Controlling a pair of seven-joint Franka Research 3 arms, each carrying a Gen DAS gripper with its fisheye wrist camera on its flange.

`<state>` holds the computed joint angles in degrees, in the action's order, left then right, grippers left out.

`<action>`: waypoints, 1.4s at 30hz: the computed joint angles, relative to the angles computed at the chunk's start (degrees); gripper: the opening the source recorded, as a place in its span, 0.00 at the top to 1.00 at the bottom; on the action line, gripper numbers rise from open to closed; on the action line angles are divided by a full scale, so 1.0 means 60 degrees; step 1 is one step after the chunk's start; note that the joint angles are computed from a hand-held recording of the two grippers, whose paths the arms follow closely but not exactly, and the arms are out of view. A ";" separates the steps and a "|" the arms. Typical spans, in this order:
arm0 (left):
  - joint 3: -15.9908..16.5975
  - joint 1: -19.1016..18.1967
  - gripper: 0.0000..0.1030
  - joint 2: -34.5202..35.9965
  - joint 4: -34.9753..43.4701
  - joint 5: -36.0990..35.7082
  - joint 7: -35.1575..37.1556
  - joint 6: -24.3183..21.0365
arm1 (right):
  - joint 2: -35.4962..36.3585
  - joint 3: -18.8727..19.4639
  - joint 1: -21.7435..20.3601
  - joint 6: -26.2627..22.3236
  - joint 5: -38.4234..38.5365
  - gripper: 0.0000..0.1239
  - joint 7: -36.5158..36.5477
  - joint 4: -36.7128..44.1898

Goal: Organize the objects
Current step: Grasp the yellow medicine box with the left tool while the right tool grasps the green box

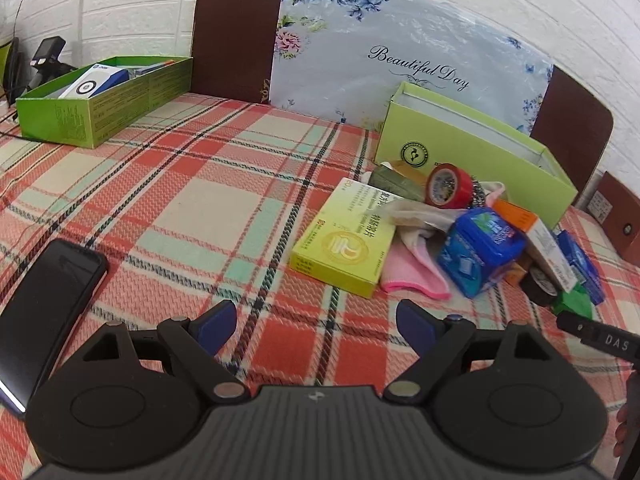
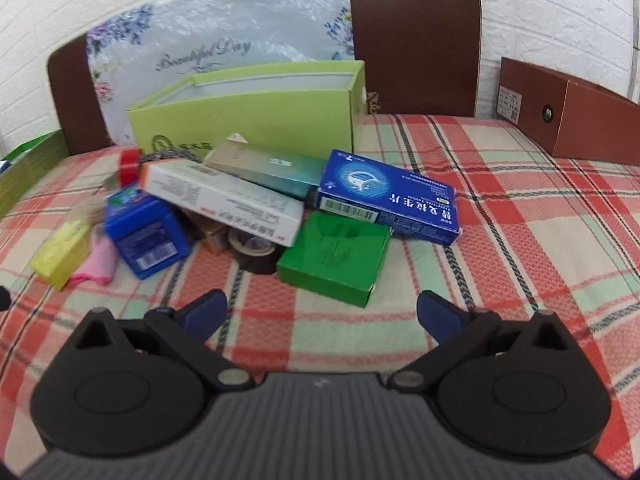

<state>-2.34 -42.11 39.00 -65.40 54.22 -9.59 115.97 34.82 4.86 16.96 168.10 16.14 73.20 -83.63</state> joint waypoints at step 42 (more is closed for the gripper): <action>-0.0329 0.0316 0.20 -0.0136 -0.0380 -0.0629 0.1598 0.1838 | -0.3023 0.1467 -0.1018 0.0100 0.4328 0.29 -0.5505 -0.4062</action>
<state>-4.31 -40.22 38.19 -67.68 50.45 0.00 127.00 16.68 13.67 10.85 168.70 42.11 40.17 -108.00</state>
